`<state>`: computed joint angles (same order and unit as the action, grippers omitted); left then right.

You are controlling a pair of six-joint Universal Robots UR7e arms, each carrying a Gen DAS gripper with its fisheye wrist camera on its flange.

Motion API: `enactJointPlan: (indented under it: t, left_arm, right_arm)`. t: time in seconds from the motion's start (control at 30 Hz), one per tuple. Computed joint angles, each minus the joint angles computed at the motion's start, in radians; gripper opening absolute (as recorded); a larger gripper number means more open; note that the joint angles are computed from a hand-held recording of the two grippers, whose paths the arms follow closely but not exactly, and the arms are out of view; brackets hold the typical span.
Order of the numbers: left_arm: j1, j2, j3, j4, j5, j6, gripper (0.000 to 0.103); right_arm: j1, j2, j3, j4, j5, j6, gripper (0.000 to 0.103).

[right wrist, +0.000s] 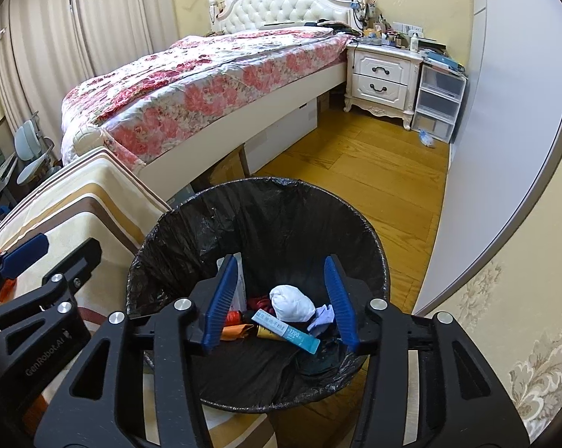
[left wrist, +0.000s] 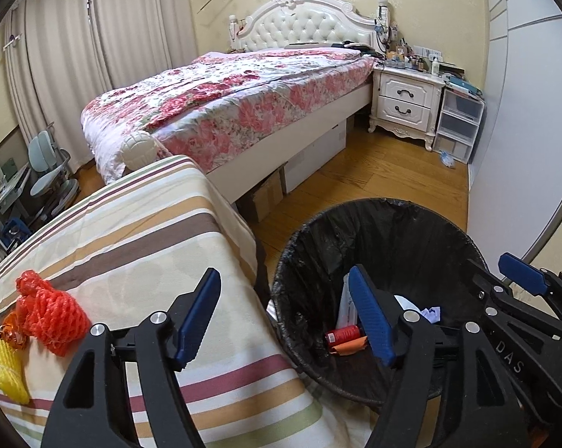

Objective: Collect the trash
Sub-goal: 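Move both tools back from the bin to the pile on the bed, then close the left tool on the yellow foam net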

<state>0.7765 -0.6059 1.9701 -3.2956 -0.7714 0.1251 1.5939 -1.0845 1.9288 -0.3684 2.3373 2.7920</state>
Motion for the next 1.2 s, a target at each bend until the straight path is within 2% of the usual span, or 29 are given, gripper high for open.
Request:
enactJointPlan:
  t: [0.3,0.47,0.77,0.9,1.2]
  left_arm:
    - [0.021,-0.098,0.096,-0.003,0.068,-0.049,0.070]
    - [0.043,-0.169,0.163,-0.002,0.109,-0.083,0.070]
    - [0.073,-0.290,0.268,-0.041,0.190,-0.112,0.070]
    - [0.086,-0.326,0.298,-0.085,0.237,-0.098,0.070]
    - [0.139,-0.402,0.342,-0.137,0.296,-0.110,0.071]
  right_arm:
    - [0.044,0.035,-0.010,0.029,-0.005,0.036,0.058]
    - [0.091,0.106,-0.050,0.065,-0.011,0.039,0.062]
    - [0.175,0.250,-0.153,0.153,-0.033,0.039,0.063]
    - [0.208,0.304,-0.196,0.187,-0.039,0.038,0.064]
    - [0.268,0.426,-0.323,0.286,-0.040,0.030,0.065]
